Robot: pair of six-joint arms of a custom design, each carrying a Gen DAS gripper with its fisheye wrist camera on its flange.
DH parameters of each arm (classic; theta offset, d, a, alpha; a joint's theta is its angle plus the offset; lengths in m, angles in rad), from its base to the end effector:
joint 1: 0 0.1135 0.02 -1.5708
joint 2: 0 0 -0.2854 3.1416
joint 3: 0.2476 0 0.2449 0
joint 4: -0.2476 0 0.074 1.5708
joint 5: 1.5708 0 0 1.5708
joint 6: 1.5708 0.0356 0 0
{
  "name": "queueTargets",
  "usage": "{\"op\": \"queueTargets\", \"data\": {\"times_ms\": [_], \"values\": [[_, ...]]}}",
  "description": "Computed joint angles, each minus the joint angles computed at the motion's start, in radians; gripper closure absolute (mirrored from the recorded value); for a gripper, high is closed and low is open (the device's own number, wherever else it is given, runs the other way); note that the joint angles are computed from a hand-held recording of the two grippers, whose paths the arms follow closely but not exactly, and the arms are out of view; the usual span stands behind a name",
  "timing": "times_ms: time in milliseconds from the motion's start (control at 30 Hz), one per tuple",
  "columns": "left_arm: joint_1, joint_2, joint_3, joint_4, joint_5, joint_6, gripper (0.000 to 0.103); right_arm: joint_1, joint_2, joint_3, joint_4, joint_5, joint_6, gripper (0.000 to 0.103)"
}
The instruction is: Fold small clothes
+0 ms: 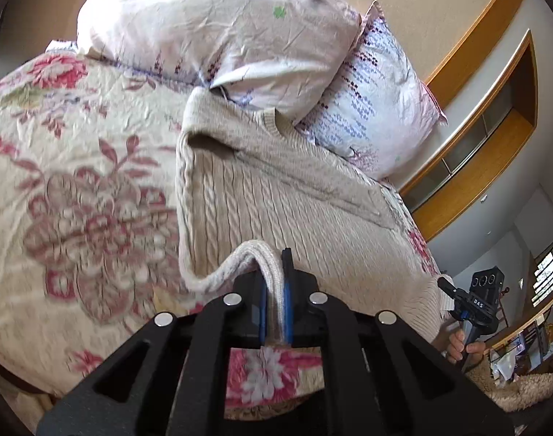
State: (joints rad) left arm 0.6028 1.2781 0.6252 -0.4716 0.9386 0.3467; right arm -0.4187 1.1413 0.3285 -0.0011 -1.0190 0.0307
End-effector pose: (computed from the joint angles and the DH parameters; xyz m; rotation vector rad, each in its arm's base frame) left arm 0.1841 0.0918 0.2045 -0.0302 2.2385 -0.7723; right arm 0.1691 -0.0421 0.1745 0.0128 2.0984 0.9660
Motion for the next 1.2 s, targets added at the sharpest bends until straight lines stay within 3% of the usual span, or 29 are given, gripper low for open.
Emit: {"op": "queueTargets", "data": {"times_ms": [200,367,533,700,900,1100,1200], "values": [[-0.178,0.071,0.141,0.309,-0.135,-0.305,0.097,0.126,0.074,0.152,0.247,0.198,0.209,0.094],[-0.286,0.277,0.335,0.463,-0.274,-0.468,0.097,0.223,0.255,0.310,0.412,0.392,0.275,0.095],[-0.372,0.524,0.551,0.461,-0.388,-0.549,0.097,0.284,0.520,0.490,0.442,0.498,0.346,0.095],[-0.390,0.747,0.752,0.355,-0.397,-0.627,0.097,0.280,0.775,0.701,0.289,0.540,0.481,0.095],[-0.366,0.842,0.819,0.344,-0.317,-0.707,0.097,0.250,0.844,0.738,0.305,0.487,0.560,0.095],[-0.379,0.909,0.893,0.332,-0.331,-0.796,0.096,0.236,0.926,0.835,0.275,0.462,0.732,0.094],[-0.380,0.920,0.890,0.354,-0.324,-0.834,0.094,0.238,0.942,0.862,0.277,0.445,0.774,0.076]]}}
